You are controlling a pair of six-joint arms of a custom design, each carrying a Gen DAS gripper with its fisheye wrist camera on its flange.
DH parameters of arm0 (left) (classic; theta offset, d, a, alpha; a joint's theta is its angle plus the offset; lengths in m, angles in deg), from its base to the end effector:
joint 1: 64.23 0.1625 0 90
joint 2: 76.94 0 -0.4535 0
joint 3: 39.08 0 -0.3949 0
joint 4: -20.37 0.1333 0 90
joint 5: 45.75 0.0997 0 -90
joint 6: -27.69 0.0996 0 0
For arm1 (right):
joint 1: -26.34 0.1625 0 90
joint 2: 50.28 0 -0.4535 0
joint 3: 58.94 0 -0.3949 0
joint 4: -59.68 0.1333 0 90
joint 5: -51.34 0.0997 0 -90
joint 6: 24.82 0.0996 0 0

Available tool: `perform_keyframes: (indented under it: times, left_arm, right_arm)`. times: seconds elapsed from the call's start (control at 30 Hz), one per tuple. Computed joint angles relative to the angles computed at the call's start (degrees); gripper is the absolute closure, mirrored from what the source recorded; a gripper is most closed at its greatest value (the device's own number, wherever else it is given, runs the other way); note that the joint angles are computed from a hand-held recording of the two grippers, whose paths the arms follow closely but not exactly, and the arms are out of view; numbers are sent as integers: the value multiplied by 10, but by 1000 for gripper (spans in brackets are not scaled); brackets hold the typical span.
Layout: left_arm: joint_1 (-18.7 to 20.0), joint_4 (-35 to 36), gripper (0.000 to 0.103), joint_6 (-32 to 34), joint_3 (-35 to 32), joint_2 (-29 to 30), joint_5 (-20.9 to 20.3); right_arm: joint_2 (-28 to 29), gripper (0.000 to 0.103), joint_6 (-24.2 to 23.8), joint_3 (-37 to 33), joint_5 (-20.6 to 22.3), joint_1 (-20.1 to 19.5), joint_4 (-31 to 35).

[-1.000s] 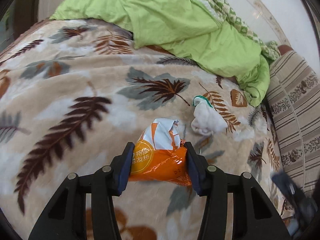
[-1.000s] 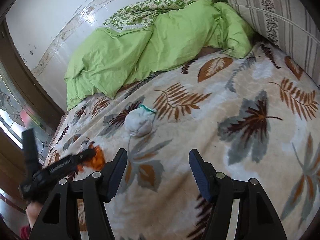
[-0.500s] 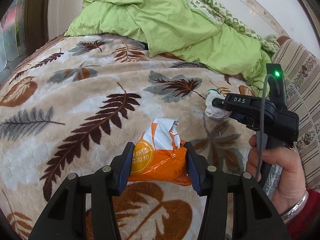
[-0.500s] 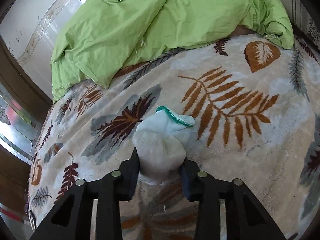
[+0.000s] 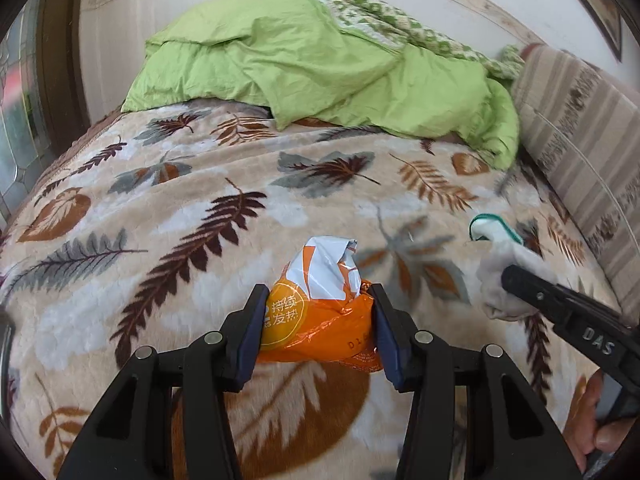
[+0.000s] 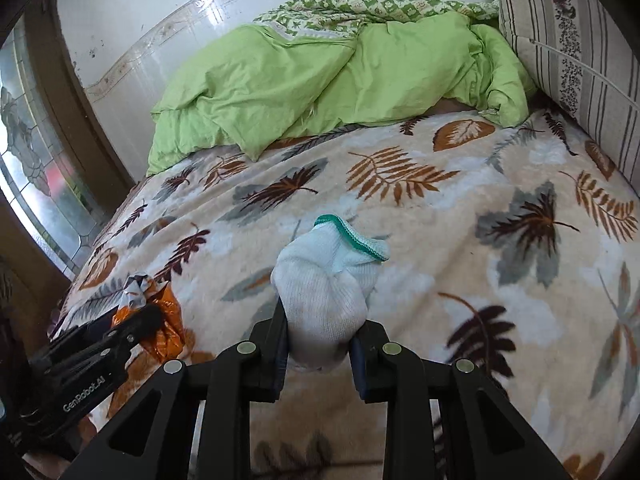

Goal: Collect trash
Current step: 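Lift the orange snack bag and white tissue above the bed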

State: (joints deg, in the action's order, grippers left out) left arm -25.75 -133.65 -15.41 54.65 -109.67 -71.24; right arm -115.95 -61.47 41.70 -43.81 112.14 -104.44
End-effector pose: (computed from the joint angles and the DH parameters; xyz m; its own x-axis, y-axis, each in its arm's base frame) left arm -0.3893 -0.5946 0.0248 -0.7568 -0.2002 -0.6222 0.3624 0.6637 -0.6544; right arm 0.0764 -0.6577 0.3354 -0.8275 -0.3578 0.4327 -0.5449 0.6978 -0.4650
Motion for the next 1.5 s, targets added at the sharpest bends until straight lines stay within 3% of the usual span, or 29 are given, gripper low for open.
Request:
perform_keyframes:
  times: [0.23,0.47,0.63,0.87,1.5]
  left_arm:
    - [-54,103,54,-105,59,-21,23]
    - [-80,216,54,-201,69,-24,51]
    - [-84,262,54,-228,65,-21,72]
    - [-81,260,54,-223,64,-20,70]
    - [-69,237,54,-205,63,-18,57]
  right_arm:
    - [-84,76,-39,115,23,-20,-56]
    - [-113,76,-76,170,33,-26,-103]
    - [-121,76,-102,191,37,-29,-138]
    - [-121,76,-81,180,37,-37,-129]
    - [-116,76,-89,180,30,-34,-130]
